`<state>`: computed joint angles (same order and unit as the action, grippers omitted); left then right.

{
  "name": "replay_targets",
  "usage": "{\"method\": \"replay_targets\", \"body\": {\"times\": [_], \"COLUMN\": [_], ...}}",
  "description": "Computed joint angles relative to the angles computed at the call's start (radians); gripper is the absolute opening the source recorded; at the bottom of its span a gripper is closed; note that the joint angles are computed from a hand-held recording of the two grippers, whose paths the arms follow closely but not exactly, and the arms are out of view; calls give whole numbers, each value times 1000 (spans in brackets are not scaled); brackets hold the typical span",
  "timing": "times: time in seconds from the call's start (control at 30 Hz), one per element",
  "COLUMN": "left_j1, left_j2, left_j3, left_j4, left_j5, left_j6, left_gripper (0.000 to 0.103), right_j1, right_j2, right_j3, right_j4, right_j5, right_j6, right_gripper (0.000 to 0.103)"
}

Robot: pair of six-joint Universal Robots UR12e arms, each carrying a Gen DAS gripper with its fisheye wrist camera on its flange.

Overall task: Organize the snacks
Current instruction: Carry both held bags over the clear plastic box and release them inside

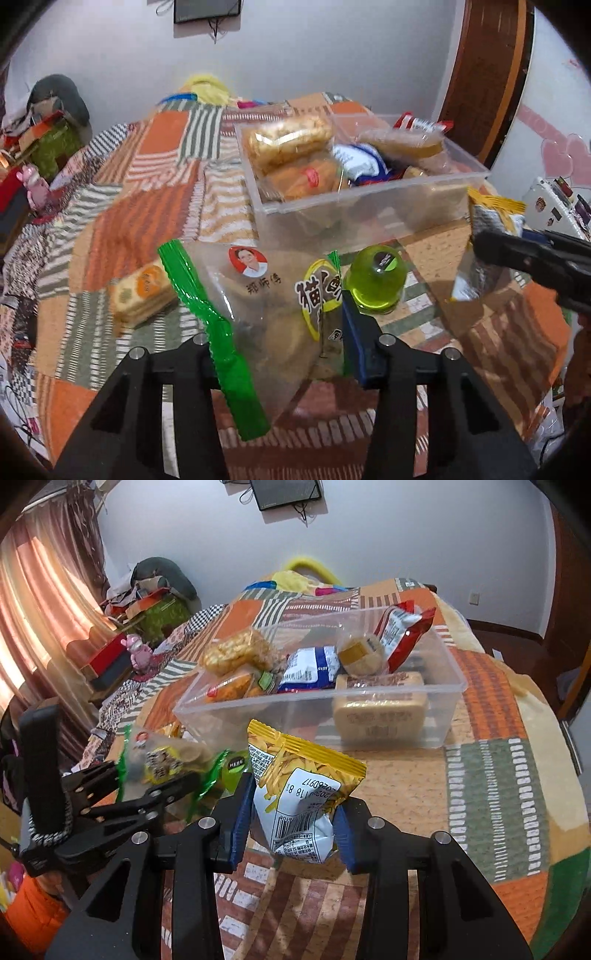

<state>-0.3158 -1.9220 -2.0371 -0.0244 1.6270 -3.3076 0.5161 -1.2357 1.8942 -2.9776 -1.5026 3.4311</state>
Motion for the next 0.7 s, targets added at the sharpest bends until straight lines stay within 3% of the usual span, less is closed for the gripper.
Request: {"method": "replay_targets", "body": {"times": [0.33, 0.7], "left_j1": [11, -5], "left_j2": [52, -10], "left_j3": [-2, 125], "left_j4": [75, 47], "left_j5": [-58, -114], "left_j6": [-8, -9], "left_gripper": [46, 46], "right_j1": [-1, -10], "right_j2": [-1, -2], "right_j3": [-18, -40], "right_j4": [-63, -113], "right_j5": [-49, -161], "right_j6": [-4, -36], "right_gripper": [36, 36]}}
